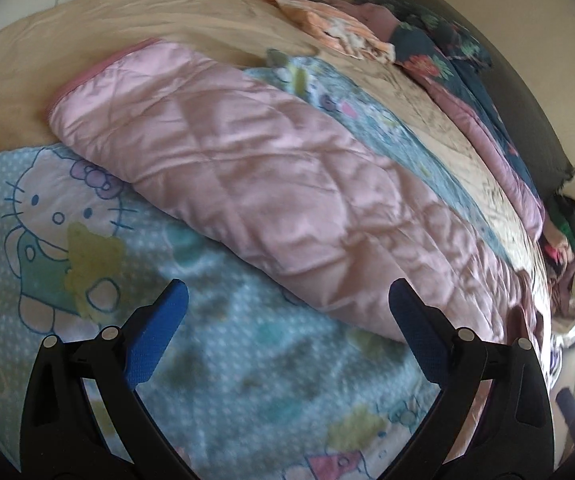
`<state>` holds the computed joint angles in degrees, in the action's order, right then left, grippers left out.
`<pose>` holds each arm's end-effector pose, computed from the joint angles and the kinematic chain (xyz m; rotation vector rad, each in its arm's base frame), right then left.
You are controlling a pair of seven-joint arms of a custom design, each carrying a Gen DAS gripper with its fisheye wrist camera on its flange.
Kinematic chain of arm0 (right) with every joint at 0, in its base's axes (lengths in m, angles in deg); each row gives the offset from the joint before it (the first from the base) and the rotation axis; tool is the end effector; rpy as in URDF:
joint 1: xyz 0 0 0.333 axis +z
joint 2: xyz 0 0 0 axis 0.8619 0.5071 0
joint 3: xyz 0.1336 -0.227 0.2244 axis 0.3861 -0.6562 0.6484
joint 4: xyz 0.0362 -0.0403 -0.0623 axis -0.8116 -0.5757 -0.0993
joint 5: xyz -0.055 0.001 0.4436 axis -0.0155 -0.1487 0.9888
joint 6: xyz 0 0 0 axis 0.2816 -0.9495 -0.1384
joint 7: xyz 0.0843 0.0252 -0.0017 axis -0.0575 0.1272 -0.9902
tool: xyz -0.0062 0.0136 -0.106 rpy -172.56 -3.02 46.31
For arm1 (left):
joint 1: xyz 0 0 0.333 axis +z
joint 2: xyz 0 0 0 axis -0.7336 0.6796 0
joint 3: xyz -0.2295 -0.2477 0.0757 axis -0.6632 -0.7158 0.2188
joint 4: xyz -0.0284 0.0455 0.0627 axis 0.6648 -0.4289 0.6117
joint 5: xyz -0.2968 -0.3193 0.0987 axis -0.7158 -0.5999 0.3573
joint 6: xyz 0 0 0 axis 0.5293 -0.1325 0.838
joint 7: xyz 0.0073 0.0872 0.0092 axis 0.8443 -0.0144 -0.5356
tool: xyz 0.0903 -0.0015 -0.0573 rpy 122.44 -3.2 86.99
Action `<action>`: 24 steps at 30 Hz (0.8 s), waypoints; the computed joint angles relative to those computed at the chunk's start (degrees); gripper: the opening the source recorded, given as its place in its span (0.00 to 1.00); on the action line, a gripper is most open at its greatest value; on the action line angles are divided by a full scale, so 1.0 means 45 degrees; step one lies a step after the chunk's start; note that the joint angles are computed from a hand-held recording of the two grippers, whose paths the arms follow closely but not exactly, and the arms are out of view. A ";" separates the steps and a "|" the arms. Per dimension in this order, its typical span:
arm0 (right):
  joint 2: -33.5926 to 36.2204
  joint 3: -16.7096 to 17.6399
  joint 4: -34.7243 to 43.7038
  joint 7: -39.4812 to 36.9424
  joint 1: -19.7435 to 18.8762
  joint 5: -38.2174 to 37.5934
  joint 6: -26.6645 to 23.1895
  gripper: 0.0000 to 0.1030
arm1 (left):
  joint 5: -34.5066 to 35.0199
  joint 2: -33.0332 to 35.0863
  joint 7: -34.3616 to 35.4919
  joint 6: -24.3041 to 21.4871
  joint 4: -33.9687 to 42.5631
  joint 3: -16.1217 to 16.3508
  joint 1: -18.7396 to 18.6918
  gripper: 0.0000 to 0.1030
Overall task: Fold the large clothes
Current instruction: 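Move the left gripper to the other sleeve cuff and grasp it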
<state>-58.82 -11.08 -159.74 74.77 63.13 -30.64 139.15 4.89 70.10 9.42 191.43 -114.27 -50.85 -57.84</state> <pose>0.5978 0.0072 0.5814 -2.0002 1.3217 -0.2313 0.5446 -0.2472 0.5138 -2.4618 1.1545 -0.9136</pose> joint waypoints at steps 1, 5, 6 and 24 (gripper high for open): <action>0.0037 0.0020 0.0005 -0.0023 0.0023 -0.0007 0.0007 0.92 | 0.0117 -0.0017 -0.0317 0.0218 -0.0127 0.0037 0.0103 0.91; 0.0181 0.0021 0.0047 -0.0042 0.0043 0.0015 -0.0013 0.92 | 0.0829 0.0060 -0.1515 0.0746 -0.0287 0.0083 0.0498 0.91; 0.0209 0.0000 0.0059 -0.0039 0.0022 0.0018 -0.0051 0.92 | 0.0988 0.0117 -0.1726 0.0818 -0.0258 0.0107 0.0578 0.91; -0.0175 -0.0672 0.0045 0.0173 -0.0886 0.0858 -0.0538 0.91 | 0.4132 -0.0152 -0.5346 0.0971 -0.0635 0.0268 0.1574 0.27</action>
<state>-59.61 -14.10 -159.53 75.55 59.15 -26.77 136.73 23.48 69.41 -14.64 195.80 -117.13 -49.65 -50.75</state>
